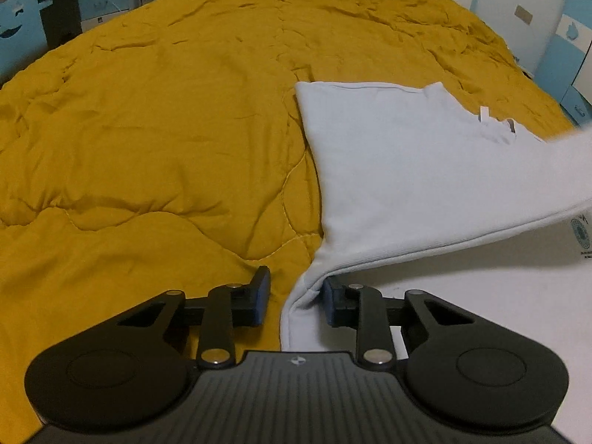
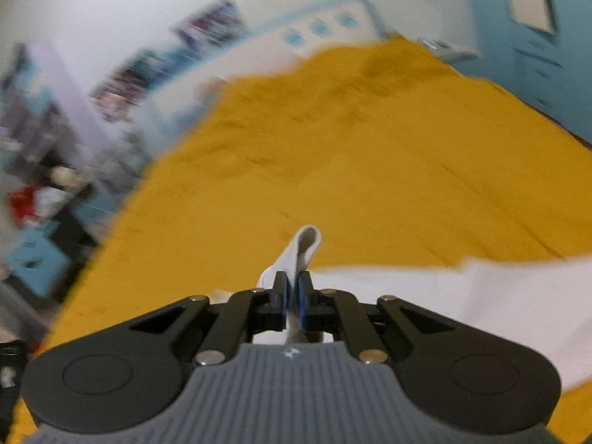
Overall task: Fold small clothes
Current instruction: 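Grasp the other sleeve with the right tool and fold it across the body, then open the right tool, release the sleeve and pull back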
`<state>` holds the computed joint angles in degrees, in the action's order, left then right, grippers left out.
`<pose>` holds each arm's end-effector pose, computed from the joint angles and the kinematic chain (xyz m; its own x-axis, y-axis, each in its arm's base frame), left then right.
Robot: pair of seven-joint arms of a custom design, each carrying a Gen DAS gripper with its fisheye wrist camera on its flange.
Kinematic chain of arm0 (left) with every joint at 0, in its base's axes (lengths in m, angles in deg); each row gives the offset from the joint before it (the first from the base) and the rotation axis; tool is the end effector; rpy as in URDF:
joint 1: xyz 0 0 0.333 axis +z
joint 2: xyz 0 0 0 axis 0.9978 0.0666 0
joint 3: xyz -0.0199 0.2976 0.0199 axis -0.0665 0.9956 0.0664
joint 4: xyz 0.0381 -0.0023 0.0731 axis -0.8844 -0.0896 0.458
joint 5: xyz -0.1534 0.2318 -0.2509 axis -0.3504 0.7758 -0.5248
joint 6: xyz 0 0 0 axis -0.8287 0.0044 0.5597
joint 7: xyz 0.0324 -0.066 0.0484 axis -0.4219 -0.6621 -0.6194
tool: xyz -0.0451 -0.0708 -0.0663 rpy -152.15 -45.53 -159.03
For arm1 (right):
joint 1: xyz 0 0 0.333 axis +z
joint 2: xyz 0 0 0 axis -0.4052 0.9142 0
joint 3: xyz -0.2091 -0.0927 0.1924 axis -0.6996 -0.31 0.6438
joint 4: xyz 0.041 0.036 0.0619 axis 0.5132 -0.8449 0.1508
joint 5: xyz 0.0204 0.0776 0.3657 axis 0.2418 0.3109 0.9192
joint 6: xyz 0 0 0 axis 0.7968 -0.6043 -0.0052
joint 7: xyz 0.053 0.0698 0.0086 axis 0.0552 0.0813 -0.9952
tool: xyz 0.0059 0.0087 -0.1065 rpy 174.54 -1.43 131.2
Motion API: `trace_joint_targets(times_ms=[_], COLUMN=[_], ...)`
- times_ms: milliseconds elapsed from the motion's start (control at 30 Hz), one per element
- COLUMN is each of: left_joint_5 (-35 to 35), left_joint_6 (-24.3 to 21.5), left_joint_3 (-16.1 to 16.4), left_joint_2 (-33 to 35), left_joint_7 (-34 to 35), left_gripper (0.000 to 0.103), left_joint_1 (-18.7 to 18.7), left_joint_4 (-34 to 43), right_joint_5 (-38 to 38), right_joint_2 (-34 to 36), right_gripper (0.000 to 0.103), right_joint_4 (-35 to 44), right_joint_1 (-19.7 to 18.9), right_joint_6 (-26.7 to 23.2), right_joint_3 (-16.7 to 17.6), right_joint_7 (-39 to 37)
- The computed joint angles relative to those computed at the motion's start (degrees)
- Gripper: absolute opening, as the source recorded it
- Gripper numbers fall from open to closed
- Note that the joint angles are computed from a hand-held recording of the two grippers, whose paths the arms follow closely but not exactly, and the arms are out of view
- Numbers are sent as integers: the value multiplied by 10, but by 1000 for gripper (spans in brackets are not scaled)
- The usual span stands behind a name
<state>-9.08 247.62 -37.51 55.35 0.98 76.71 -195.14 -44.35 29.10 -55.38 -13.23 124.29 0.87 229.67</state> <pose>0.3784 -0.1362 0.4593 -0.0452 -0.9929 0.1099 -0.8158 -0.0268 -0.5777 0.4372 0.2120 0.6091 -0.2095 -0.9047 -0.3711 -0.6071 0.4179 -0.6759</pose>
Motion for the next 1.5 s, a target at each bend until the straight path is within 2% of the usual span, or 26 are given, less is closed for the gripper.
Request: trace_joint_targets(times_ms=[167, 300, 400, 467, 500, 533, 600, 667, 700, 767, 867, 900, 933, 967, 1067, 1100, 1167, 1267, 1367, 1433, 1500], left_joint_5=[10, -6, -3, 2, 2, 1, -4, -13, -16, -16, -23, -21, -10, 4, 57, 68, 101, 137, 148, 147, 142], left_joint_6=[-13, -37, -71, -99, -116, -127, -119, -93, -84, -68, -35, -32, -37, -43, -81, -77, -90, -118, -101, -98, -92], left_joint_3=[-11, 10, 11, 8, 8, 10, 14, 20, 20, 9, 0, -6, -19, -30, -59, -59, -72, -83, -75, -75, -74], left_joint_2=[-1, 2, -13, -24, -29, -37, -58, -72, -71, -50, -8, 7, 23, 33, 60, 61, 61, 54, 18, -5, -28], left_joint_7=[-15, 2, 22, 32, 36, 43, 57, 69, 70, 60, 39, 31, 14, -2, -53, -62, -94, -140, -159, -168, -177], left_gripper=[32, 33, 33, 34, 34, 34, 34, 34, 35, 35, 35, 35, 35, 34, 36, 36, 36, 36, 37, 39, 41], left_joint_1=[5, -8, -10, -10, -10, -12, -17, -24, -24, -14, -13, -9, 2, 12, 36, 36, 42, 41, 24, 14, 4], left_joint_4=[3, 18, 26, 33, 39, 42, 36, 32, 35, 49, 60, 64, 71, 75, 86, 82, 90, 105, 85, 75, 64], right_joint_5=[54, 89, 123, 137, 144, 118, 94, 110, 125, 161, 226, 239, 242, 233, 159, 147, 156, 158, 165, 165, 159], right_joint_2=[-10, -12, -12, -15, -15, -35, -49, -84, -99, -113, -122, -119, -116, -116, -119, -121, -130, -156, -207, -250, -300], right_gripper=[0, 0, 0, 1, 0, 0, 9, 9, 12, 21, 21, 21, 17, 0, 0, 0, 0, 0, 1, 2, 13], right_joint_4=[-123, -174, -198, -208, -201, -207, -204, -232, -243, -259, -284, -286, -285, -282, -264, -264, -281, -298, -319, -332, -341], right_joint_1=[-1, 2, 9, 4, -18, -19, -34, -18, -8, 12, 52, 56, 53, 39, -22, -27, -11, 1, 14, 12, 1], right_joint_6=[33, 58, 86, 98, 90, 69, 47, 62, 67, 80, 111, 116, 110, 99, 40, 26, 35, 35, 28, 9, -35], right_joint_3=[-36, -47, -63, -62, -42, -30, -15, -33, -43, -60, -89, -88, -81, -62, 5, 10, -10, -22, -36, -40, -40], right_joint_7=[12, -11, -39, -46, -54, -23, -13, -21, -29, -40, -62, -67, -69, -65, -46, -39, -36, -42, -63, -76, -88])
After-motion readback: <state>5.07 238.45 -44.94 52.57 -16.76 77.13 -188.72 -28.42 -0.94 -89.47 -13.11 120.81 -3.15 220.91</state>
